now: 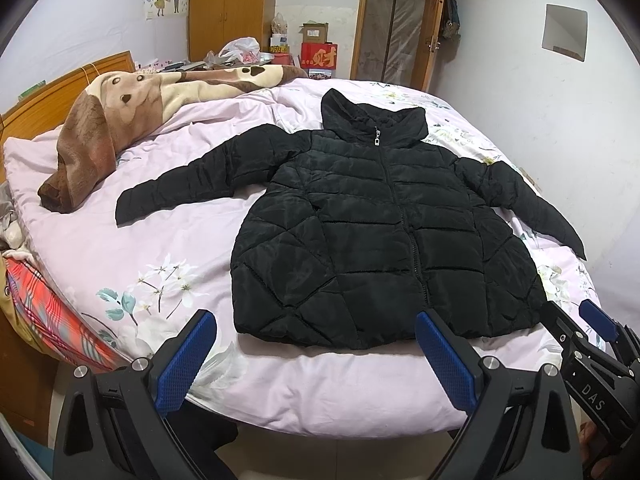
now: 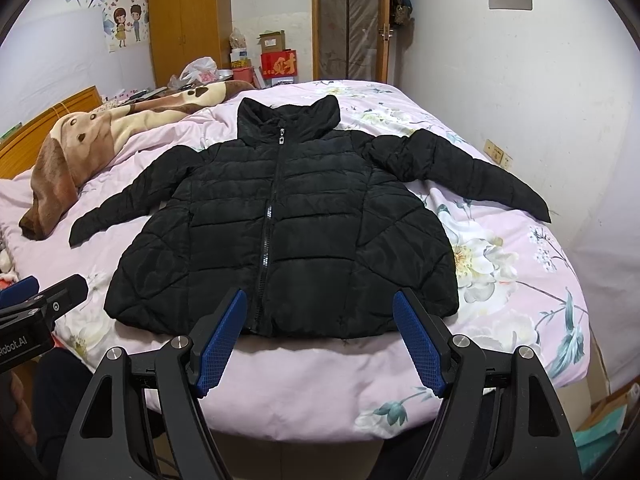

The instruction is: Fold large clothes

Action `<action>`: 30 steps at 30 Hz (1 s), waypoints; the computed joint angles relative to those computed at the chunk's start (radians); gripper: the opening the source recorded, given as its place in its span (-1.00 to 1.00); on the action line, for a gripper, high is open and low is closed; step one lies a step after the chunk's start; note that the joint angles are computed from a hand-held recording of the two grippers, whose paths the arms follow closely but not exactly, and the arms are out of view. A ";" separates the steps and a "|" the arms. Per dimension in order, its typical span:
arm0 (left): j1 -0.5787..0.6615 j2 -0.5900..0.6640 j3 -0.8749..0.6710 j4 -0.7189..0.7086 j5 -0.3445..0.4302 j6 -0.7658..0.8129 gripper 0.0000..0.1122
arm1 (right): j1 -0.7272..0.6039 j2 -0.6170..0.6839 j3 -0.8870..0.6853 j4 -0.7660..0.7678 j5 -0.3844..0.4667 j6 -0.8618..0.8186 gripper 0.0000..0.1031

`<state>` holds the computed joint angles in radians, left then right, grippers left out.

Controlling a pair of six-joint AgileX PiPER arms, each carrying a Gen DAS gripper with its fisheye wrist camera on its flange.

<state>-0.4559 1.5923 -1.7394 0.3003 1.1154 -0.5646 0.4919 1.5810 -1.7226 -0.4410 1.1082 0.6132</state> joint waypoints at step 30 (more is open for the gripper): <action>0.299 0.249 -0.266 -0.284 0.013 0.317 0.82 | -0.081 0.261 -0.324 0.159 -0.041 -0.180 0.49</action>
